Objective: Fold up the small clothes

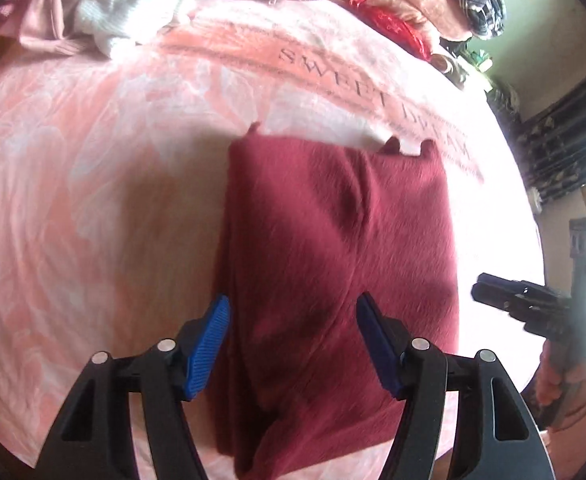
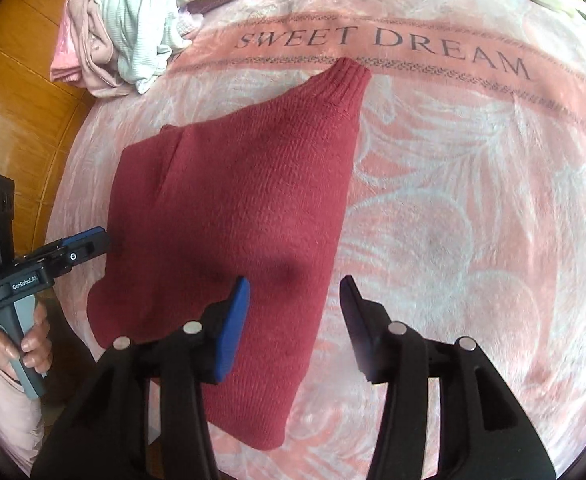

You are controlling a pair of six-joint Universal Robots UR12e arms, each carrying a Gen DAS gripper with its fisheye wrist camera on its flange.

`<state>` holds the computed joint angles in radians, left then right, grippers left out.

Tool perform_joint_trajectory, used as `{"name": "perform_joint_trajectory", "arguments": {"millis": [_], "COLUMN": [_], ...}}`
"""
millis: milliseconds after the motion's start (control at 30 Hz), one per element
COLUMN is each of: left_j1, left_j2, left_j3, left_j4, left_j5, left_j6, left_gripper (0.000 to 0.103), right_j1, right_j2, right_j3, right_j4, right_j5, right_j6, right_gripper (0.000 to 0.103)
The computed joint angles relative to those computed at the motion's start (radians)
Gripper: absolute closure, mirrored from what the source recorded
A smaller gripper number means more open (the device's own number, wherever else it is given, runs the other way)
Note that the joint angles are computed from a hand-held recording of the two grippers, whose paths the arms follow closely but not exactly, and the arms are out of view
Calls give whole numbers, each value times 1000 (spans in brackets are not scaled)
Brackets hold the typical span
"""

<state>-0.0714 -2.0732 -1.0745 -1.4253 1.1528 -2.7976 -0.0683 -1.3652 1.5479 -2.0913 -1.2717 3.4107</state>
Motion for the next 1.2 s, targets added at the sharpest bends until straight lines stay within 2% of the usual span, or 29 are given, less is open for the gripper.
{"name": "perform_joint_trajectory", "arguments": {"millis": [67, 167, 233, 300, 333, 367, 433, 500, 567, 633, 700, 833, 867, 900, 1067, 1200], "left_j1": [-11, -30, -26, -14, -13, -13, -11, -21, -19, -12, -5, -2, -2, -1, -4, -8], "left_j2": [-13, -44, -60, -71, -71, -72, -69, -72, -80, -87, -82, -38, -26, -7, 54, 54], "left_j3": [12, 38, 47, 53, 53, 54, 44, 42, 42, 44, 47, 13, 1, -24, -122, -151], "left_j4": [23, 37, 28, 24, 35, 44, 83, 117, 106, 80, 63, 90, 86, 89, 123, 142], "left_j5": [36, 109, 86, -4, -11, -23, -46, 16, 41, 26, -2, 27, 46, 62, 122, 159], "left_j6": [-14, -62, -85, -96, -95, -89, -86, -82, -104, -121, -104, -86, -78, -69, -13, 5], "left_gripper": [33, 32, 35, 58, 62, 75, 82, 85, 85, 82, 79, 61, 48, 46, 46, 45], "right_j1": [4, 14, 14, 16, 14, 15, 15, 17, 17, 23, 26, 20, 19, 22, 32, 42], "right_j2": [13, 36, 30, 25, 24, 21, 14, 14, 13, 16, 11, -11, -19, -26, -42, -29], "right_j3": [-5, -37, -26, -11, -7, -2, 7, 12, 19, 18, 17, 34, 40, 46, 65, 67], "right_j4": [-1, 38, 30, 14, 9, 4, -2, -13, -17, -17, -12, -10, -7, -4, 26, 38], "right_j5": [16, -10, -11, 1, 8, 13, 6, -1, 0, -9, -15, 2, 5, -3, -1, -24], "right_j6": [-8, -23, -31, -13, -4, -1, -5, 1, 9, 6, -6, -8, -12, -17, -34, -7], "right_gripper": [55, 55, 55, 55, 55, 55, 55, 51, 49, 49, 49, 49, 49, 49, 49, 46]}}
